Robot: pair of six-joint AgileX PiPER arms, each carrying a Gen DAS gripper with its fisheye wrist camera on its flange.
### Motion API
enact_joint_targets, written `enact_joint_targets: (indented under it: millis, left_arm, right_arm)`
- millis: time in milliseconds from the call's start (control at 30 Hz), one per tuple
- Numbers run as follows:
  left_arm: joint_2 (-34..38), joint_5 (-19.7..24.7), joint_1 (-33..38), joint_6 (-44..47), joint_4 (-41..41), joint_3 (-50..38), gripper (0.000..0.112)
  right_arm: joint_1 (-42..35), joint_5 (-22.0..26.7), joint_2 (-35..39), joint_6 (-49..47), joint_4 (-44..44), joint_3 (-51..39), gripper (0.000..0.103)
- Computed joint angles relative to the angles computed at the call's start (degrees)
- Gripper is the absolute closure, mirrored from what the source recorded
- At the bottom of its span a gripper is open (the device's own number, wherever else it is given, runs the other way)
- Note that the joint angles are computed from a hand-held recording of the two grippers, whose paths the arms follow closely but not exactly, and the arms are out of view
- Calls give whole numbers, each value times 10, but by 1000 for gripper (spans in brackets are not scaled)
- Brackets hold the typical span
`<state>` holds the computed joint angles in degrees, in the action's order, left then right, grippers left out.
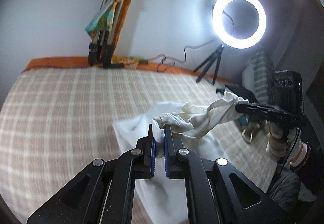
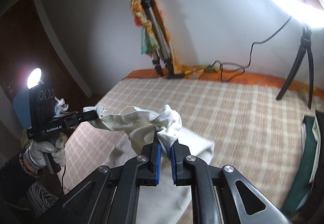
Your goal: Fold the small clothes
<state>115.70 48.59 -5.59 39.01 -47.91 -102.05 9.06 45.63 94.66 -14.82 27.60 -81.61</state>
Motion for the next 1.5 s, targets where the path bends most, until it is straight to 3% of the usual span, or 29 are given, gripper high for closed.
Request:
enact_joint_targets:
  millis: [167,400,467,600,667,733,800,933,967,1000,1067,1167,1233,1300,1400,1433,1467,1500]
  left_arm:
    - [-56,-34,1,56,-19,134,107]
    - [-112,-79,-6,142,-46,236,107]
    - [-131,-95,-11,176,-51,264,107]
    - [-148,-84,-19,188,-11,288,103]
    - [-163,-88,-28,176,34,305,101]
    - [-179,-85,-29,166,68,320,101]
    - [-198,-83,-25,166,77,335,101]
    - [-233,-88,-12,178,56,359,96]
    - [-236,-86,-10,183,44,362,87]
    - [-238,-93,-12,185,36,365,80]
    - [-241,-109,-24,195,33,375,78]
    - [-242,-149,-63,185,89,389,78]
    - [-239,-182,-93,165,144,394,78]
    - [-233,-211,-116,136,191,395,78]
    - [-216,-218,-126,137,204,381,80]
    - [-207,-215,-128,137,209,372,86]
    - [-201,-215,-131,126,225,366,102]
    - [-196,-218,-133,113,240,360,104]
  right_arm:
    - [28,-50,-58,-2,-16,119,97]
    - [68,-100,-123,1,-73,224,97]
    - [80,-108,-143,11,-102,244,97]
    - [110,-110,-177,61,-212,274,96]
    - [127,-90,-189,81,-264,282,90]
    - [139,-69,-209,89,-289,291,75]
    - [144,-54,-237,81,-290,301,77]
    - [146,-49,-273,79,-284,308,70]
    - [140,-50,-272,74,-271,306,70]
    - [139,-55,-269,81,-269,304,70]
    - [142,-66,-260,83,-259,304,69]
    - [199,-73,-248,130,-328,305,65]
    - [239,-76,-239,165,-379,310,50]
    - [263,-78,-224,203,-426,312,47]
    - [291,-78,-196,271,-511,311,49]
    - [298,-75,-186,282,-528,309,55]
    - [302,-71,-178,289,-537,306,63]
    - [303,-67,-171,292,-540,303,81]
